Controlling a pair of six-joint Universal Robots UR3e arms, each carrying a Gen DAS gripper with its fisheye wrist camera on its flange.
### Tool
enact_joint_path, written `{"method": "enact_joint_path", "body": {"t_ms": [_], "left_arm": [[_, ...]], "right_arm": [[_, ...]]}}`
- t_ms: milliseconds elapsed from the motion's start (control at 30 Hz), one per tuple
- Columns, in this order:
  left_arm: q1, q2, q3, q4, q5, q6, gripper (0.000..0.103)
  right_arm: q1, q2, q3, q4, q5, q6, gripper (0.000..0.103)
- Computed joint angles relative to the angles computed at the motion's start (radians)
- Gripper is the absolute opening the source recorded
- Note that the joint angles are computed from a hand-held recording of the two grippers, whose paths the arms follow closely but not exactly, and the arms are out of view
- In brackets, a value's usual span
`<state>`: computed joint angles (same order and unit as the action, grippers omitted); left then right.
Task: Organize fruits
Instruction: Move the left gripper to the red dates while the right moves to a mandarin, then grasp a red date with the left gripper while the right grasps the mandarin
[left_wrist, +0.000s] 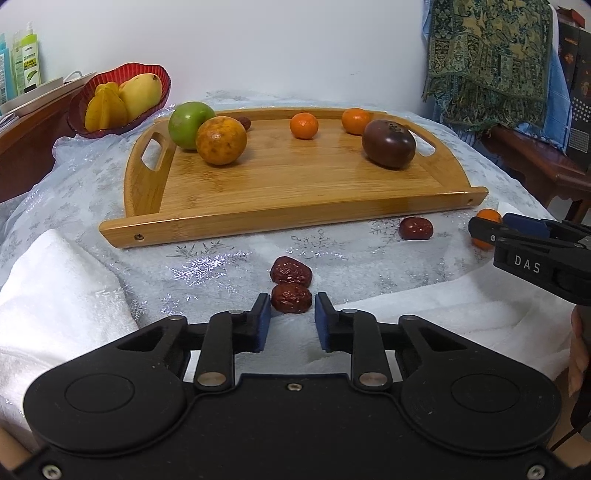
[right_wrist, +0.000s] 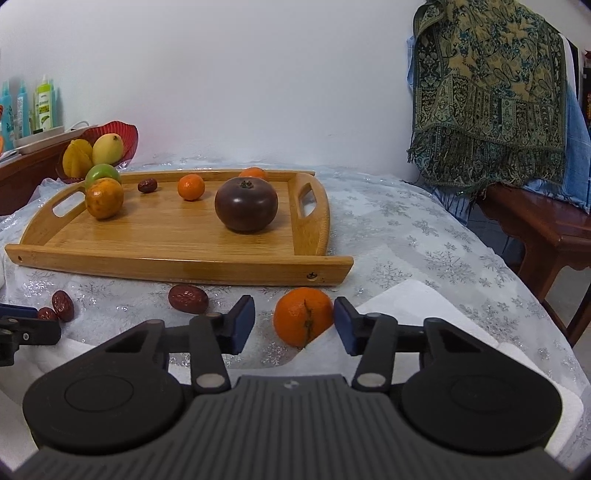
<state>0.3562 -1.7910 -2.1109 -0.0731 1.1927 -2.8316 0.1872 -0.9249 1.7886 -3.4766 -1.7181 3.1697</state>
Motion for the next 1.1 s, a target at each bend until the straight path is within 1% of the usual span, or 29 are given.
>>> {"method": "enact_joint_path", "body": {"t_ms": [167,233,467,633,733,900,1100], "left_arm": [[-0.01,0.004,-0.009,0.014,0.012,0.002,0.022],[-0.011,0.005,-0.01,0.014,0.014,0.003,0.022],[-0.014,-0.001,0.0,0.008,0.017,0.003,0.022],[-0.022,-0.014,0.01,0.012,0.024,0.004,0.023],[-0.026,-0.025,0.018,0.013,0.027,0.003,0.023],[-0.026,-0.037,0.029,0.013,0.025,-0.004,0.024],[-0.028,-0.043,0.027,0.03,0.027,-0.007,0.023]], "right_arm": [[0.01,0.004,-0.009,0.01,-0.032,-0.001,0.044],[0.012,0.005,-0.016,0.022,-0.042,0.003,0.043],[0.015,0.007,-0.023,0.035,-0.053,0.003,0.043],[0.02,0.021,-0.056,0.072,-0.073,0.003,0.043],[0.011,0.021,-0.065,0.097,-0.063,0.014,0.044],[-0.012,0.017,-0.076,0.147,-0.018,0.051,0.044],[-0.005,0.023,-0.077,0.136,-0.031,0.048,0.042]]}}
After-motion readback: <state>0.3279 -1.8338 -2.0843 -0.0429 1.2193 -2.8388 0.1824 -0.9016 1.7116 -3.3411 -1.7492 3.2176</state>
